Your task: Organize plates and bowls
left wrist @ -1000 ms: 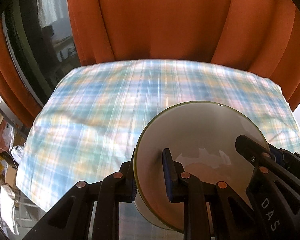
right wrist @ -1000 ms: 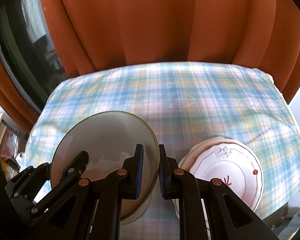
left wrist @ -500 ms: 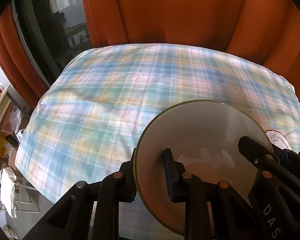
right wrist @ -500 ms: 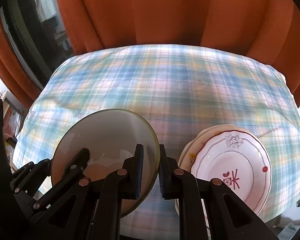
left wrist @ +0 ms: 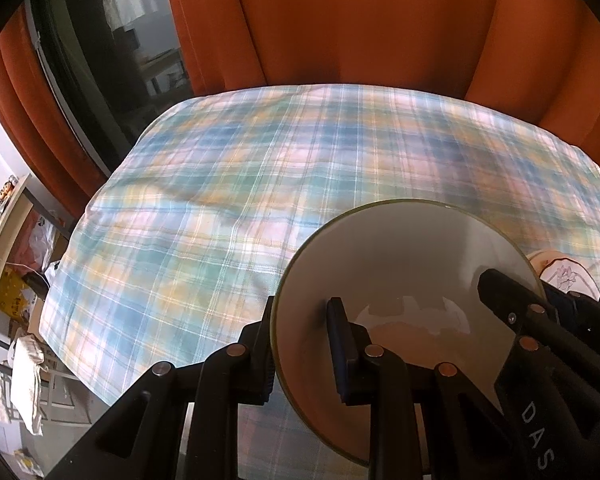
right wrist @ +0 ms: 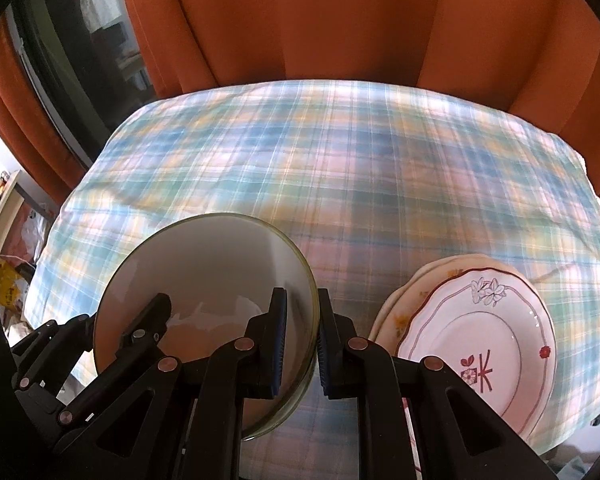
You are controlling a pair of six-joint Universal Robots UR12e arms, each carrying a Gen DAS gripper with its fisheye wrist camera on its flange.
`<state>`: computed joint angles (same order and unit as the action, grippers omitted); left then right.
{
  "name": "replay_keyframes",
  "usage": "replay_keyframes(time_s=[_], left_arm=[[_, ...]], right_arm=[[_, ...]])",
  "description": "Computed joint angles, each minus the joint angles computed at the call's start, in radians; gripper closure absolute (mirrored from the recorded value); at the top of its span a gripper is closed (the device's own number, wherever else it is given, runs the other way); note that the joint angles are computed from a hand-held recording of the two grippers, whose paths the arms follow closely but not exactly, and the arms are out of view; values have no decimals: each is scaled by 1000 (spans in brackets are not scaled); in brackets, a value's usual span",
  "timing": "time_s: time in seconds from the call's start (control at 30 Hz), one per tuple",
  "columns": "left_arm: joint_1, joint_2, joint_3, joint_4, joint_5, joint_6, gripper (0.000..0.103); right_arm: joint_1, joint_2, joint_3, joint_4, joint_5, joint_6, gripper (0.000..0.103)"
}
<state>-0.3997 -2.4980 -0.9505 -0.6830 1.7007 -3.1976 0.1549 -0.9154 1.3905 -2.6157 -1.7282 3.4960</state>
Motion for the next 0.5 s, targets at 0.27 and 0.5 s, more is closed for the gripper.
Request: replay_keyframes(time_s=[0.27, 0.5], left_arm=[[-3, -5, -10, 15, 4, 10, 82], [4, 1, -20, -3, -32, 15, 72]], right_arm=[[4, 8, 9, -31, -35, -34, 88], [9, 3, 27, -65, -40, -48, 86]])
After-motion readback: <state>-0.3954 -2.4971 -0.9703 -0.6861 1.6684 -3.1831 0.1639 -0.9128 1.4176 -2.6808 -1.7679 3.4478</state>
